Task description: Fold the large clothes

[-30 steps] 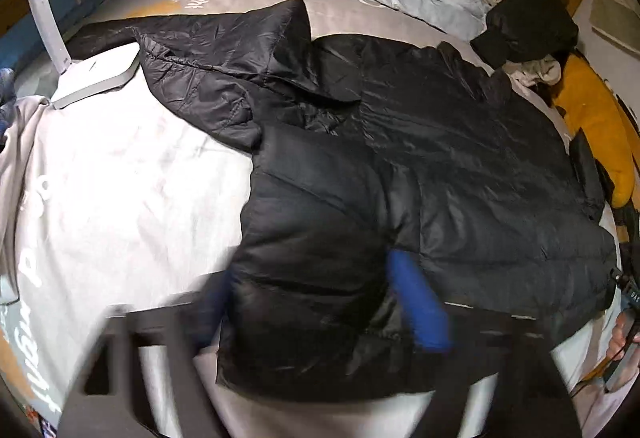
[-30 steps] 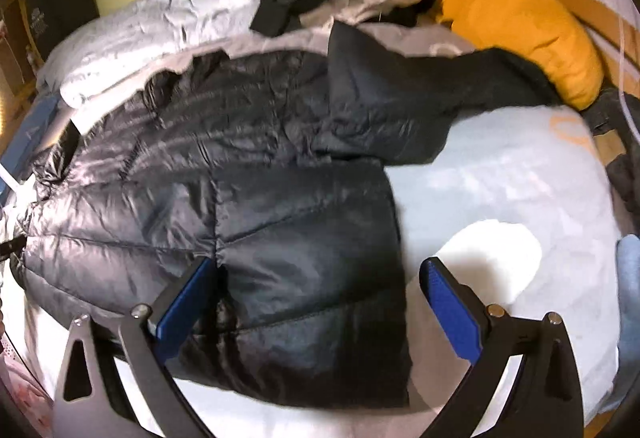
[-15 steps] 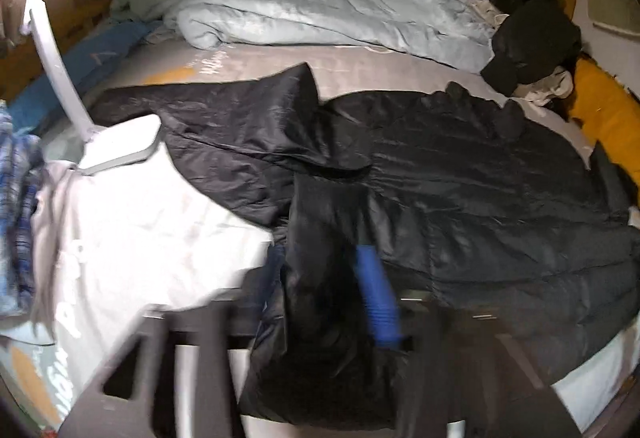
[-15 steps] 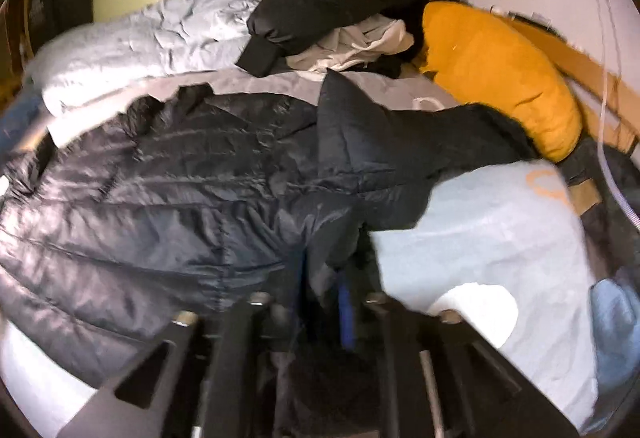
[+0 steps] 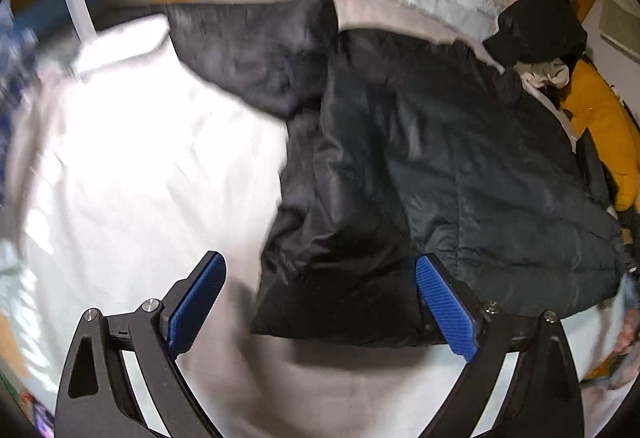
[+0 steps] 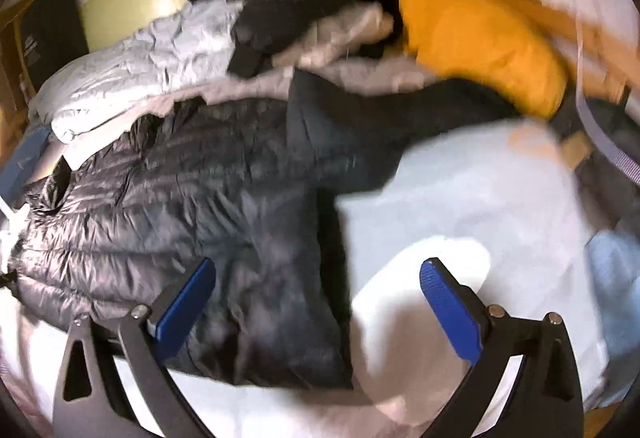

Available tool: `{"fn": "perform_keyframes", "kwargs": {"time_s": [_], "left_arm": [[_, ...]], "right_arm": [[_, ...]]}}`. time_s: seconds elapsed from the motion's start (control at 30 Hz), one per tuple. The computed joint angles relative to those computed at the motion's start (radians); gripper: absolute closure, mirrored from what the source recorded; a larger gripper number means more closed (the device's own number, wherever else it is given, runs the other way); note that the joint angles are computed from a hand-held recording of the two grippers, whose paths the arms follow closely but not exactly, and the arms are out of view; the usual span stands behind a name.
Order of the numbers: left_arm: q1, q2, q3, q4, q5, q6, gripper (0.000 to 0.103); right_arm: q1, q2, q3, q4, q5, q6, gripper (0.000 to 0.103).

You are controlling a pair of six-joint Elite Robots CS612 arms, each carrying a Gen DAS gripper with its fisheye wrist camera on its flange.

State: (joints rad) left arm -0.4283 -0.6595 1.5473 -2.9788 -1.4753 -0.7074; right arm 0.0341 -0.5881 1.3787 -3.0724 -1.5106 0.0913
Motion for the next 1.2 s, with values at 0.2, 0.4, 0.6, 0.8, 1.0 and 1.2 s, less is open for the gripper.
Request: {"fn": "perform_keyframes", "kwargs": {"time_s": [0.2,0.4,0.6,0.8,1.0,1.2], "left_arm": [[0.029,0.028,0.004,-0.117,-0.126,-0.081,0.05],[0.02,0.015,0.029,-0.199,-0.147,-0.07,0.093],[-0.022,-0.063,0.115,-0.236,-0.016,0.004,0.095],[-0.045,-0.114,0.178,-0.236,0.076,0.047,0.094],[-0.085,-0.122,0.187,-0.24,0.285,0.13,0.058],[-0.086,-0.11,0.182,-0.346,0.336,0.163,0.034]], "right_arm": [[-0.029,0.028,-0.054,0.194,0.182,0.029,0.001],[-0.009,0.035,-0.053,0.153,0.148,-0.015,0.072],[0.0,-0.002,0.027,-0.056,0.13,-0.02,0.095],[-0.003,-0.057,0.097,-0.04,0.184,-0.078,0.095],[0.019,-0.052,0.094,-0.093,0.075,-0.121,0.086],[0.031,-0.036,0.081,-0.218,-0.074,-0.075,0.048]]}}
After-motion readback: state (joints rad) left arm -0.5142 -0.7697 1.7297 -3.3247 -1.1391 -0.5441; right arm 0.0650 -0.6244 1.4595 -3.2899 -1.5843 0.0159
